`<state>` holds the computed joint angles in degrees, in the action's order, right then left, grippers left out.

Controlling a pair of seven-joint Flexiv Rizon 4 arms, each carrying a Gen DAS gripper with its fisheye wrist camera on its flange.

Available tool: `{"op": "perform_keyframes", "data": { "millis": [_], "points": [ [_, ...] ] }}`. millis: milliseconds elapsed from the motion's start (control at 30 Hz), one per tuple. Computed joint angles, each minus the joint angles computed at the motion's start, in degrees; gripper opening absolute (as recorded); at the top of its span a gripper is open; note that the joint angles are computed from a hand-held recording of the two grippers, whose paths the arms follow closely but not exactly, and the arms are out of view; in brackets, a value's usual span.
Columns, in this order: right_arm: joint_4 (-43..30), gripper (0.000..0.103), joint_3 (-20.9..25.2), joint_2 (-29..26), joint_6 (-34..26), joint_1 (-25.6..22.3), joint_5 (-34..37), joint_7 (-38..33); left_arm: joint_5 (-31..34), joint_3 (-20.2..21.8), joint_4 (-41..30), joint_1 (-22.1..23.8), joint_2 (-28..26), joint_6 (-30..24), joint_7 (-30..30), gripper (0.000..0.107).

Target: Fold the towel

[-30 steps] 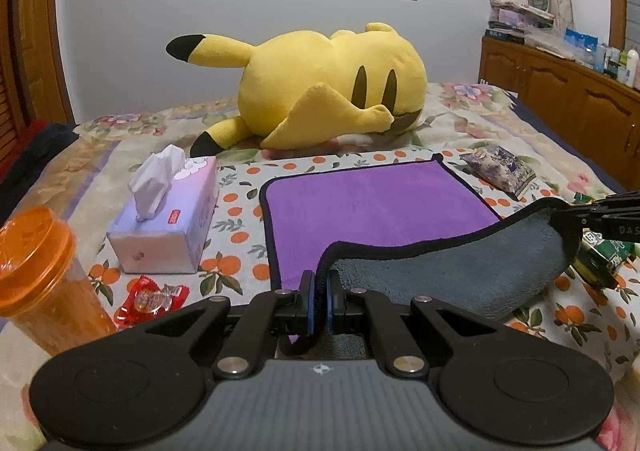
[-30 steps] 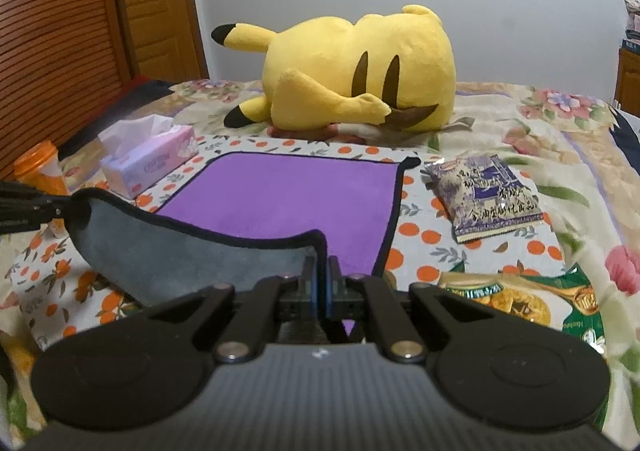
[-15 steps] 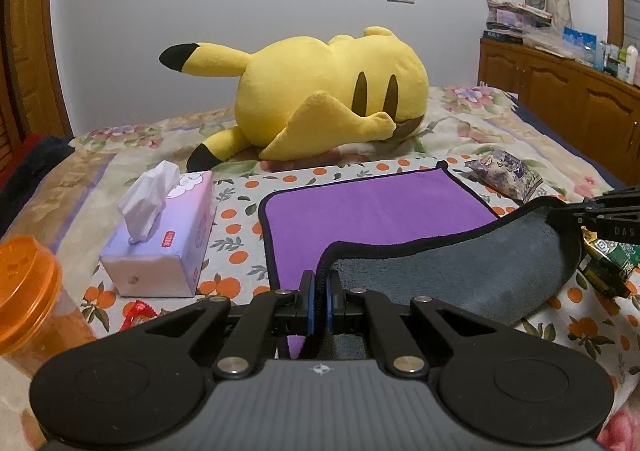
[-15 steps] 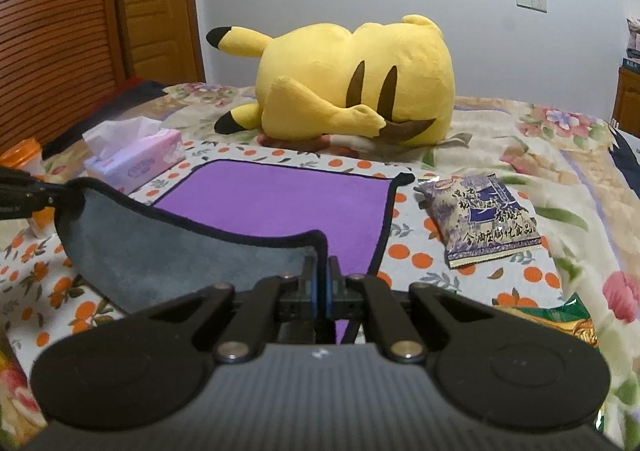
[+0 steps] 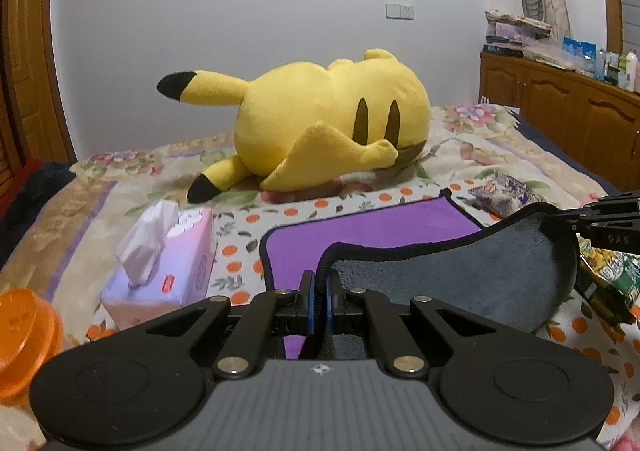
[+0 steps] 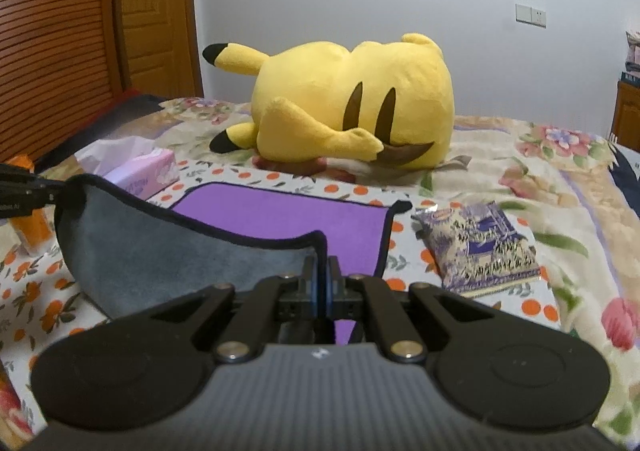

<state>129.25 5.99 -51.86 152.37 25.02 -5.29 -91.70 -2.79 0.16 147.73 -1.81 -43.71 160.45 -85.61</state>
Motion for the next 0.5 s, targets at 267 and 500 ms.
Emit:
{"op": "perform_keyframes", "data": {
  "millis": [267, 500],
  "points": [
    [-1.78, 0.004, -0.4, 0.25, 0.89, 0.61, 0.92, -0.97, -0.09, -0.16, -1.75, 0.15, 1.18, -1.18, 0.83, 0.006],
    [-3.52, 0.004, -1.16, 1.05, -0.24, 1.36, 1.67, -2.04, 0.19, -0.57, -3.96, 0.57, 2.16, -2.84, 0.97, 0.006]
  ]
}}
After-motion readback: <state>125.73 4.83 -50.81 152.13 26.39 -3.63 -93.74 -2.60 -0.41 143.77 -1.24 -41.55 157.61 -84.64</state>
